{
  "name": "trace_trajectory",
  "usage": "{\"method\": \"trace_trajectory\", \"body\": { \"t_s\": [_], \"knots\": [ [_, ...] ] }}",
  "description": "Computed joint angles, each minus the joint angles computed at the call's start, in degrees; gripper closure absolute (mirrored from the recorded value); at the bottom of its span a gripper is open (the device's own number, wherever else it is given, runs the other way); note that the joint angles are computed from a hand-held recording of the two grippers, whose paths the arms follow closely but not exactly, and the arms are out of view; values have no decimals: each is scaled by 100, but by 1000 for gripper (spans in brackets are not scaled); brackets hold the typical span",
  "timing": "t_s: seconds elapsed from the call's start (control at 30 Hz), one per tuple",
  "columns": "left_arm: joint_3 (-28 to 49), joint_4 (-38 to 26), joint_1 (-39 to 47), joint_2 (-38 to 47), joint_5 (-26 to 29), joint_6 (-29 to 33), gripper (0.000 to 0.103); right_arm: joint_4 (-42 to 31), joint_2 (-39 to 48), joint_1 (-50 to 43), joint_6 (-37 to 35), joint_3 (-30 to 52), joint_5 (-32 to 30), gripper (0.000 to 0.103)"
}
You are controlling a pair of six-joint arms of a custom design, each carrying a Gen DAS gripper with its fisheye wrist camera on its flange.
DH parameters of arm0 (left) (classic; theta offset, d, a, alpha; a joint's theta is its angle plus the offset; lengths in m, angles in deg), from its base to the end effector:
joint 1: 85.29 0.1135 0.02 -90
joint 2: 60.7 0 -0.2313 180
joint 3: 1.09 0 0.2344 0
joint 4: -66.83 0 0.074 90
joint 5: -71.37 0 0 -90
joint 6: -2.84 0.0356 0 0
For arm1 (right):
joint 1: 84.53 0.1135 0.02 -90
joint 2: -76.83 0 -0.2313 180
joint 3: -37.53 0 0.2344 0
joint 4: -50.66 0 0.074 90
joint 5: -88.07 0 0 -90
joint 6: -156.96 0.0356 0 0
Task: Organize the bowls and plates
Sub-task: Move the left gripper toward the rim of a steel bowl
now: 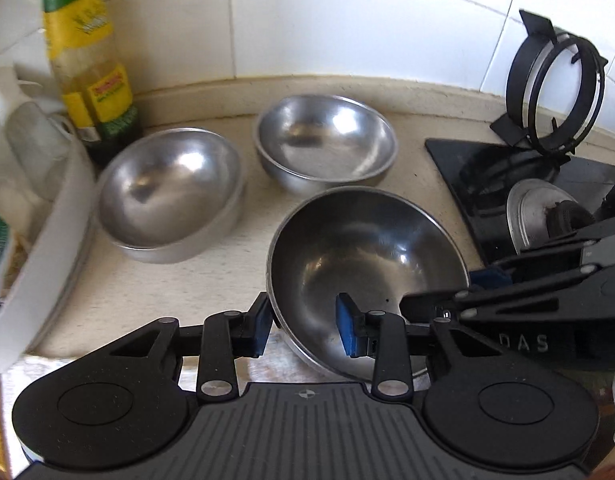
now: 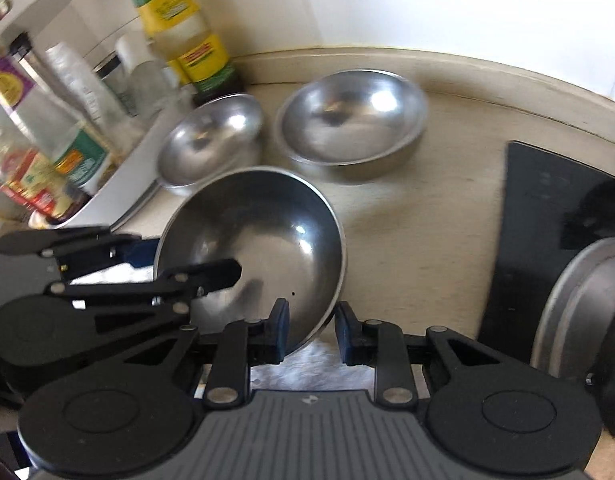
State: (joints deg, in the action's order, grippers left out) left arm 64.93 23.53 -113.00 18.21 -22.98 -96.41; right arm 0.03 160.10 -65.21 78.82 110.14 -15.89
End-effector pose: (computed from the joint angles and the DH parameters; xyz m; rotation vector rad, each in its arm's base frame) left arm 0.2358 -0.1208 0.1972 0.3806 2.5260 -0.1541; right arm 0.2570 0.0992 0.2046 -0.2582 2.6691 0.5004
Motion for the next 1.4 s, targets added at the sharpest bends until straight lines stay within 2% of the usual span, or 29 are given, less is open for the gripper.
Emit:
{"method": "trace_trajectory", "body": {
  "t_s": [0.17,0.27,0.33,0.4,0.47,0.8,0.97,1.4],
  "knots": [
    [-31,-96,222,-122,-23,136,60,139,395,209,145,252,129,68],
    [-101,-67,317,-114,-90,99,57,124,294,282,110,264,331,67],
    [-155,-86,340,-227,-161,115,51,26,205,277,40,294,377,67],
    [-187,-93,334,-346,-251,108,38,-51,102,245,-12,309,419,66],
    [-211,-102,316,-472,-350,135,35,-137,9,192,-46,328,432,65],
    [-50,-142,320,-587,-609,228,27,-205,-234,118,-83,486,644,63],
    [-91,-11,118,-624,-1087,128,20,-203,-105,212,-80,564,682,62],
    [-70,73,149,-570,-1298,76,19,-114,158,198,-110,774,762,62]
  ]
}}
